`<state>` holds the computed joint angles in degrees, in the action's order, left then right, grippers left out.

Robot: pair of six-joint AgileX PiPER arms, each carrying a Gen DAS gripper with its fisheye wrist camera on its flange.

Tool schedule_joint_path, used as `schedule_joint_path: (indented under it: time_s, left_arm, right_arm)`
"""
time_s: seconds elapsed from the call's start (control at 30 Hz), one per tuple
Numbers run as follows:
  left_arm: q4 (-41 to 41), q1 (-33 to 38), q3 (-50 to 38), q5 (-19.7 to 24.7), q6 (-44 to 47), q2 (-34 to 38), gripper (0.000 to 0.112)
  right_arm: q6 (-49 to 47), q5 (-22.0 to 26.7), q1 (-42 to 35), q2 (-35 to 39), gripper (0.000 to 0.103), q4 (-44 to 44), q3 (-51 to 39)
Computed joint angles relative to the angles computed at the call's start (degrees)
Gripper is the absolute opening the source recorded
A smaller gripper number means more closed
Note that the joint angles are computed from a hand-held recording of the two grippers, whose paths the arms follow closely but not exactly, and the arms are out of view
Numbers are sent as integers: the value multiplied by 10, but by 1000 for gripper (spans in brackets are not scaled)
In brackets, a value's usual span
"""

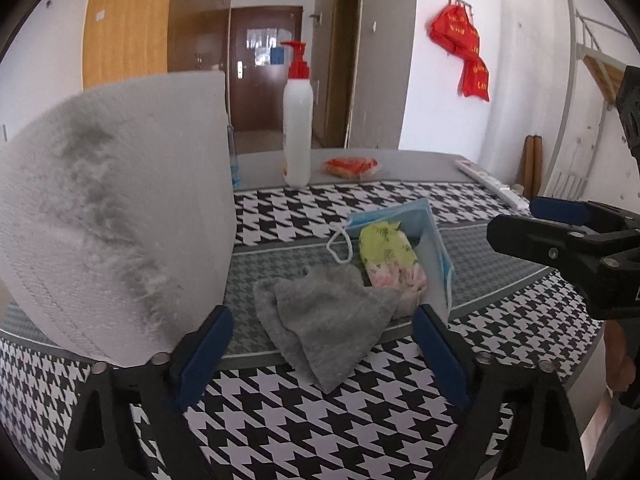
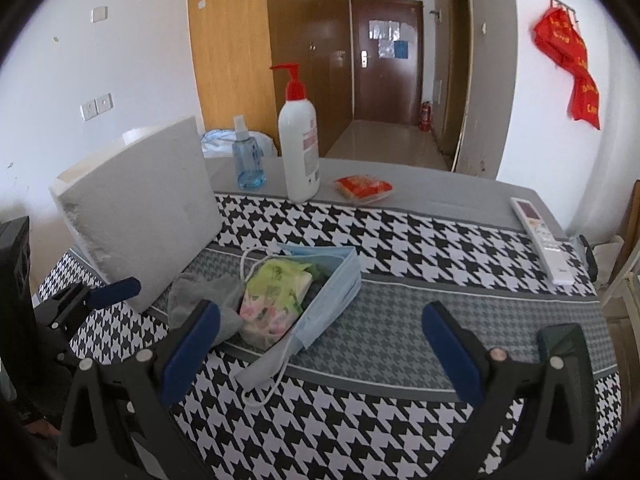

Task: Organize soft objects
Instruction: 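Reach the left tool to the grey cloth and grasp it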

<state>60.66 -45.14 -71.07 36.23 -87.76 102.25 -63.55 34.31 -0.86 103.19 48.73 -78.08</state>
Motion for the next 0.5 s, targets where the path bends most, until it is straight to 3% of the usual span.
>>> schedule_joint_path:
  time_s: [0.5]
  left_arm:
    - [-167, 34, -56, 4, 169, 37, 73]
  right_arm:
    - [69, 42, 10, 76, 102, -80, -100]
